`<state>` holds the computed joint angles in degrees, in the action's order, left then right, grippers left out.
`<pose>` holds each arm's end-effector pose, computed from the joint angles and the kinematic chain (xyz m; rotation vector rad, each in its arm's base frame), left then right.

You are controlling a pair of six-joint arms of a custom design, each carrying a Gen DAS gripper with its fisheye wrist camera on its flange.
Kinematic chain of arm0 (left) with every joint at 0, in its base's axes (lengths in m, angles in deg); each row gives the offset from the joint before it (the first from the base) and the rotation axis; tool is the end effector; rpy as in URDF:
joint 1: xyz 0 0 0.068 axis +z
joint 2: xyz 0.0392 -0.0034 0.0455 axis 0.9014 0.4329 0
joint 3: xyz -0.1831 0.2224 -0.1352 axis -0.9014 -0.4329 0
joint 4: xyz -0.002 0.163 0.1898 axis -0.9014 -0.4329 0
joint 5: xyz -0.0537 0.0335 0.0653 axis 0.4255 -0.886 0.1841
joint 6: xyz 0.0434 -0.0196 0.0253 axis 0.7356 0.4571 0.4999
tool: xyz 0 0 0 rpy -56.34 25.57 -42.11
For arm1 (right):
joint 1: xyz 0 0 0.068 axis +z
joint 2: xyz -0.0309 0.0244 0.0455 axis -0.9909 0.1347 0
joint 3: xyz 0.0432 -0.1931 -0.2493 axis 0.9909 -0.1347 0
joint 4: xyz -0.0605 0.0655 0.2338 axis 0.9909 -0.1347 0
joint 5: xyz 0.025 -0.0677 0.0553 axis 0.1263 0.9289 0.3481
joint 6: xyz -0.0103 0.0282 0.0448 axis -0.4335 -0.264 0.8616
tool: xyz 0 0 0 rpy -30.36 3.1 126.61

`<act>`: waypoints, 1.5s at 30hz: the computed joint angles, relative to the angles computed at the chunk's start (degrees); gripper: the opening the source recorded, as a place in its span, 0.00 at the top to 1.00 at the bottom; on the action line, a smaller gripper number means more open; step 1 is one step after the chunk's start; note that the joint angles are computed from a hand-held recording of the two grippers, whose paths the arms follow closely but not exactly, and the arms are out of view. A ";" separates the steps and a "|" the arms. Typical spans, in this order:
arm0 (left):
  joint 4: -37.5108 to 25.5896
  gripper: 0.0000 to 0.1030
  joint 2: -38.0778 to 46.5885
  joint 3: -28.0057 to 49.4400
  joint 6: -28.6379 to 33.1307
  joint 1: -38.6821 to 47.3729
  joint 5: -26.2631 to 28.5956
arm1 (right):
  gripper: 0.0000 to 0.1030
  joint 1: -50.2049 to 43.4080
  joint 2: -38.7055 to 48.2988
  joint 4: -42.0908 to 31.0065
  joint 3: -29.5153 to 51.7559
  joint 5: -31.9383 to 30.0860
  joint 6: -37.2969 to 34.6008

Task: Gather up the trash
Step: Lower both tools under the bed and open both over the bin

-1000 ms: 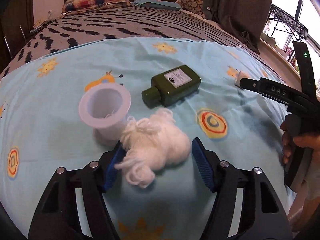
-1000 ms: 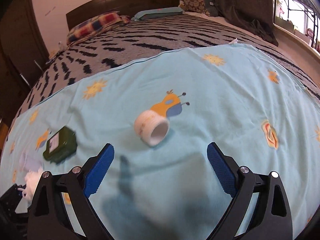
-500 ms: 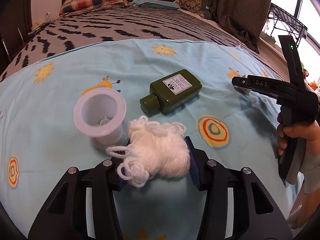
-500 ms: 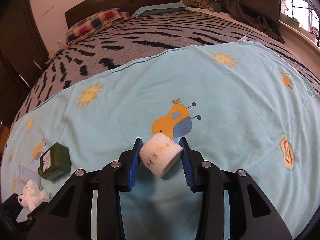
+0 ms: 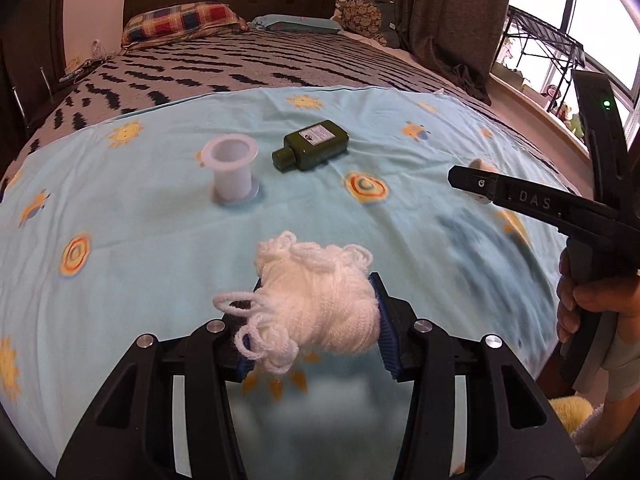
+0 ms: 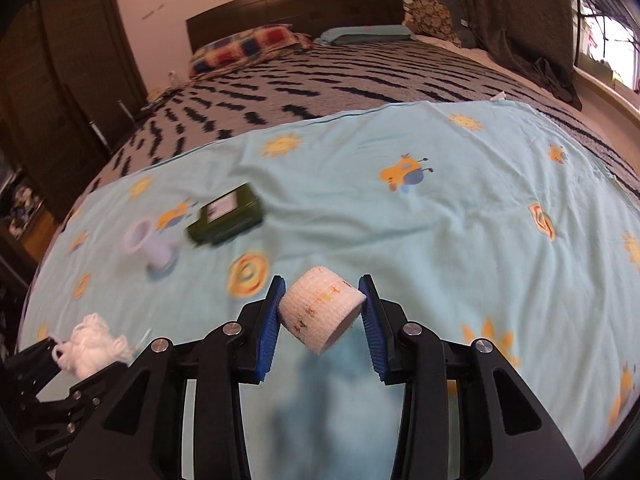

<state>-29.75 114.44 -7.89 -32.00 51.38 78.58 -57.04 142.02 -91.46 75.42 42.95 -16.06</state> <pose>0.3084 -0.0831 0.3633 0.6314 2.3664 -0.4333 0.2968 0.1264 0.3854 0.3228 2.3199 0.0877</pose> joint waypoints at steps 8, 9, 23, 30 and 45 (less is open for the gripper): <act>-3.02 0.56 -13.70 -11.66 4.68 5.46 3.69 | 0.62 17.52 -6.29 -7.51 -1.96 12.16 9.25; -3.49 0.56 -15.38 -12.98 5.47 6.59 4.40 | 0.62 19.89 -6.87 -8.35 -2.37 13.66 10.93; -10.31 0.56 -32.50 -33.70 19.63 21.75 13.96 | 0.62 43.96 -7.37 -8.82 -20.07 19.92 40.70; -6.09 0.56 -32.52 -43.70 23.37 24.06 12.18 | 0.62 47.08 -3.10 -3.54 -25.90 16.04 45.46; 10.35 0.55 -21.23 -57.01 20.96 17.83 5.28 | 0.62 44.95 3.21 13.57 -36.89 5.09 45.29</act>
<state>-19.40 93.21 -64.91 -11.03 69.21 83.85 -12.09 145.23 -77.88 38.53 48.04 29.24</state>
